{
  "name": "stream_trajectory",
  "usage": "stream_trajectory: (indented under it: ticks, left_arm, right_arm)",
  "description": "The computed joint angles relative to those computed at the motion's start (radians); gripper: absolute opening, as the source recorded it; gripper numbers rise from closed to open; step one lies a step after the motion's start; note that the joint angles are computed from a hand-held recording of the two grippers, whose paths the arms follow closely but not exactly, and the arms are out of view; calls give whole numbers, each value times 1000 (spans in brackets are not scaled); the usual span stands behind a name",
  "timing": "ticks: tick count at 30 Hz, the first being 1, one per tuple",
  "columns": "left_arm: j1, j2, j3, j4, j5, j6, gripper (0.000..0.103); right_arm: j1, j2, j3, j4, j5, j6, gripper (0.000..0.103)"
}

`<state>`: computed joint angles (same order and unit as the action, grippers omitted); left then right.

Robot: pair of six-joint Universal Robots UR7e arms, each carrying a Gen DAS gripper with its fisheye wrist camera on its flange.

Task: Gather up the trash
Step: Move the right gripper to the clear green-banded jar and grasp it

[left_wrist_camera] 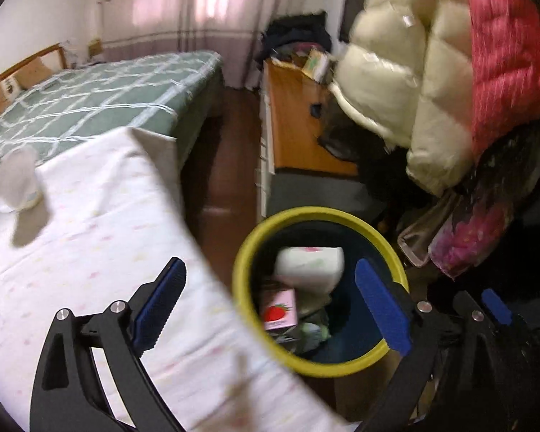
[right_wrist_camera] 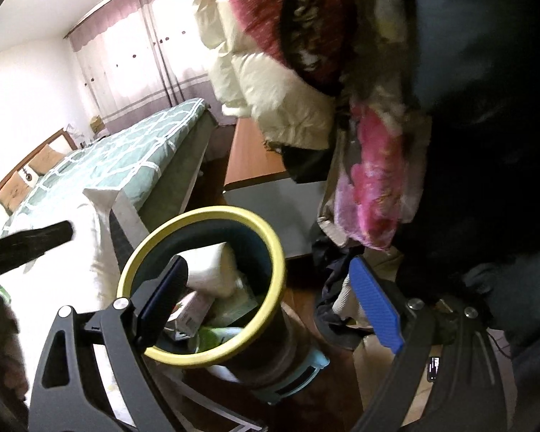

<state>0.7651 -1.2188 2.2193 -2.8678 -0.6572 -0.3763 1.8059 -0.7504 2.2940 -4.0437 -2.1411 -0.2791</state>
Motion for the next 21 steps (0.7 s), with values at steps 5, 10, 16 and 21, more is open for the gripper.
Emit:
stream_trajectory:
  ticks: [5,10,16,21]
  left_arm:
    - [-34,-246,156,85,109,-131,94]
    - [-65,-556,257,450,257,-387,95]
    - [-49,-859,253,929,365,-645,95]
    - [-7,-984,239,1103,434,-719,95]
  right_arm:
    - [28,31,-31,48,5,-2,86]
    - [86,75,-95,121,11,-8,86]
    - [179,125,-206,242,44,-9,86]
    - [265,199,-351,411,108,-4,86]
